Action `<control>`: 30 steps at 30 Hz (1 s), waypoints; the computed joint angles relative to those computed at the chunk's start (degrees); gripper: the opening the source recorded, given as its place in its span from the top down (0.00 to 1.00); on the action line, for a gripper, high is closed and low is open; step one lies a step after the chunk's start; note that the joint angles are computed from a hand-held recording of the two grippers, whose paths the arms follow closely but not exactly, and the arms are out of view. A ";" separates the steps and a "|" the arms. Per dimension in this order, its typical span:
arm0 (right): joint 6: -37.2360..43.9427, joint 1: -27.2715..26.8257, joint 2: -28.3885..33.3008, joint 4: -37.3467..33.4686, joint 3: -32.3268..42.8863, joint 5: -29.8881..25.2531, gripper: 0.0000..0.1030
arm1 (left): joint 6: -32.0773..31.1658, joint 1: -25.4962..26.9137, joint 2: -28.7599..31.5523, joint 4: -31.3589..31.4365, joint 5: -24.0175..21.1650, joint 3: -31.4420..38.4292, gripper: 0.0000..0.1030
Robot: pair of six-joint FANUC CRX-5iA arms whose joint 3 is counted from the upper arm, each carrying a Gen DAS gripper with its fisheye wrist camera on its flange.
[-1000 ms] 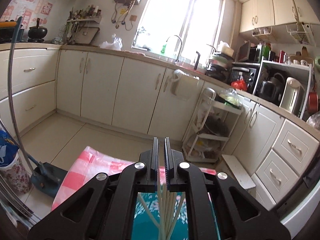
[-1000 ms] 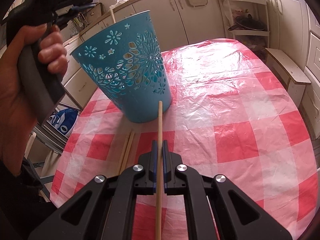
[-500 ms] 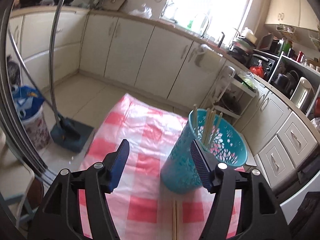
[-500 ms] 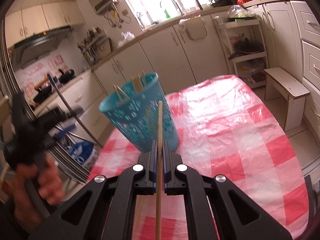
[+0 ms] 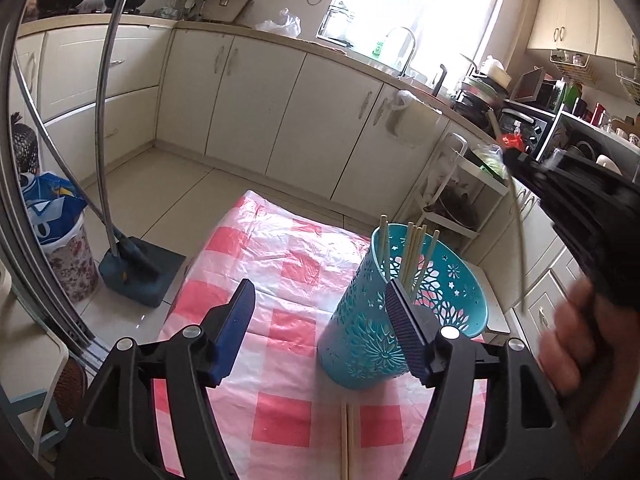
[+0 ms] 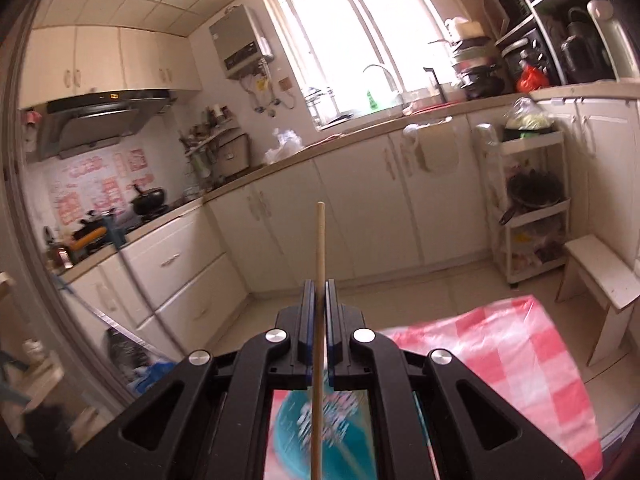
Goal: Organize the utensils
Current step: 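Raise the right tool's chopstick over the basket and open to drop it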
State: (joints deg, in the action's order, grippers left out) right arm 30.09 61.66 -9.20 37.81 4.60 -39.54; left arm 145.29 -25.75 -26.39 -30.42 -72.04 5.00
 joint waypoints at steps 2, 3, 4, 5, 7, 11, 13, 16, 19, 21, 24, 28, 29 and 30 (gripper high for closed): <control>-0.36 -1.14 3.34 0.49 3.02 -2.01 0.95 | 0.44 -0.43 0.06 -0.81 -0.42 0.34 0.37; 0.19 -1.66 5.13 -0.18 4.97 -3.93 0.95 | 0.53 -0.64 0.16 -1.18 -0.68 0.54 0.36; 0.90 -1.82 5.84 -0.84 5.98 -5.14 0.95 | 0.68 -0.89 0.26 -1.52 -0.98 0.74 0.36; 2.48 -2.11 7.03 -1.98 7.47 -7.09 0.95 | 0.70 -0.83 0.30 -1.42 -1.03 0.84 0.35; 4.87 -2.10 8.19 -2.87 8.75 -9.76 0.95 | 0.31 -0.31 0.07 -0.52 -0.50 0.59 0.35; 9.77 -0.56 8.19 -3.45 8.07 -13.51 0.95 | 0.10 -1.05 0.12 -0.84 -0.29 0.80 0.34; 10.47 0.37 7.46 -2.96 6.52 -14.25 0.95 | 0.38 -1.72 0.29 -1.51 -0.69 1.04 0.33; 11.28 1.39 6.70 -2.64 4.70 -15.40 0.95 | 0.13 -1.15 -0.01 -0.68 -0.52 0.67 0.33; 11.68 1.48 6.01 -3.92 3.96 -15.88 0.95 | -0.08 -1.13 -0.09 -0.55 -0.72 0.62 0.32; 11.82 2.14 5.21 -3.98 3.28 -16.06 0.95 | -0.25 -1.13 -0.03 -0.50 -0.89 0.65 0.32; 11.87 3.22 3.38 -3.23 1.66 -15.76 0.94 | -0.43 -1.06 0.09 -0.35 -1.06 0.75 0.30; 10.78 5.45 -0.24 -0.96 -1.64 -15.03 0.94 | -0.83 -0.61 0.13 0.33 -1.13 0.72 0.28; 10.46 6.14 -1.23 -0.23 -2.56 -14.98 0.94 | -0.87 -0.53 0.14 0.43 -1.15 0.74 0.27; 10.08 6.79 -2.20 0.51 -3.53 -14.93 0.94 | -0.91 -0.48 0.14 0.49 -1.21 0.77 0.27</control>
